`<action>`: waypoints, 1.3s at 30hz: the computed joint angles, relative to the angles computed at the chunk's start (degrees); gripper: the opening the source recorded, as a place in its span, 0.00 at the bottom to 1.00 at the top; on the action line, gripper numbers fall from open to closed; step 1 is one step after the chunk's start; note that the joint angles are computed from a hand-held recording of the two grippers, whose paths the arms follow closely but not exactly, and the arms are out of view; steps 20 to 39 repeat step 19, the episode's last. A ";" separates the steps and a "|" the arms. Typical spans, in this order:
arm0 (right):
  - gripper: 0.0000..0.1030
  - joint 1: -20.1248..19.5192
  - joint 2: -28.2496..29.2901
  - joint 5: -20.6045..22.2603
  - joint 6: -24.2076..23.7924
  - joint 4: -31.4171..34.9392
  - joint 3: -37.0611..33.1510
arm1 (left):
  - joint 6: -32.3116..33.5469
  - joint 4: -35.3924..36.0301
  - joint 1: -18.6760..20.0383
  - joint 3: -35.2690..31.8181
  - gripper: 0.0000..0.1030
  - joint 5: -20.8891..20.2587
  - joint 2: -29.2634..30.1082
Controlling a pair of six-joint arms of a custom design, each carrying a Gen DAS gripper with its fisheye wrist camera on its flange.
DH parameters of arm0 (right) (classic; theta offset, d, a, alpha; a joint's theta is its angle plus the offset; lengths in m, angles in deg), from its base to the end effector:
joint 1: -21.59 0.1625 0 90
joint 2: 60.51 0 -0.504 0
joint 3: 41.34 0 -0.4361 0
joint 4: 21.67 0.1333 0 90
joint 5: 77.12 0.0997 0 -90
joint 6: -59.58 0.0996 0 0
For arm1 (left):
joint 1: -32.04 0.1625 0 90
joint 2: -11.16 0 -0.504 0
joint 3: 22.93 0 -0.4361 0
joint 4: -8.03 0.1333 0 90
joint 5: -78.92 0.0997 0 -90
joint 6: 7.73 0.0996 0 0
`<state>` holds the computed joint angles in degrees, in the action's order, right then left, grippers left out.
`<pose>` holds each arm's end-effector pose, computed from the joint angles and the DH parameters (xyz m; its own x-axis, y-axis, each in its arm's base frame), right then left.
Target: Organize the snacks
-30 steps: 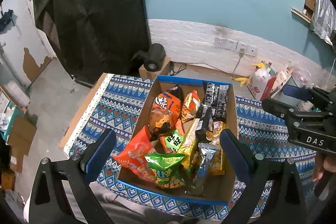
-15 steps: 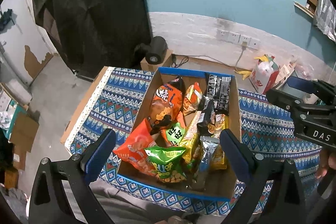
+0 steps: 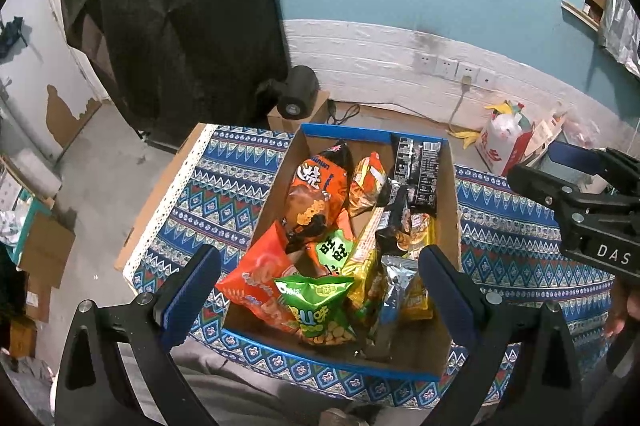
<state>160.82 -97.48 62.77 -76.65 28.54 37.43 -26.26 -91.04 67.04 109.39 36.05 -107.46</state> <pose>0.5113 -0.3655 0.1143 -0.8127 0.0865 0.5762 -0.2696 0.8209 -0.5034 -0.1079 -0.3274 0.4260 -0.5835 0.3789 -0.7183 0.6655 0.7300 -0.1556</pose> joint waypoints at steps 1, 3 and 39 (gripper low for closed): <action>0.73 -0.03 -0.08 -0.08 -0.02 0.05 0.06 | 0.06 -0.01 0.02 0.00 0.97 -0.04 0.02; 0.73 -0.11 -0.32 -0.19 -0.24 -0.07 0.39 | 0.07 0.09 0.00 0.01 0.97 -0.17 0.05; 0.73 -0.10 -0.18 -0.10 -0.18 -0.01 0.27 | 1.28 -0.95 0.34 -0.07 0.97 -1.04 -0.34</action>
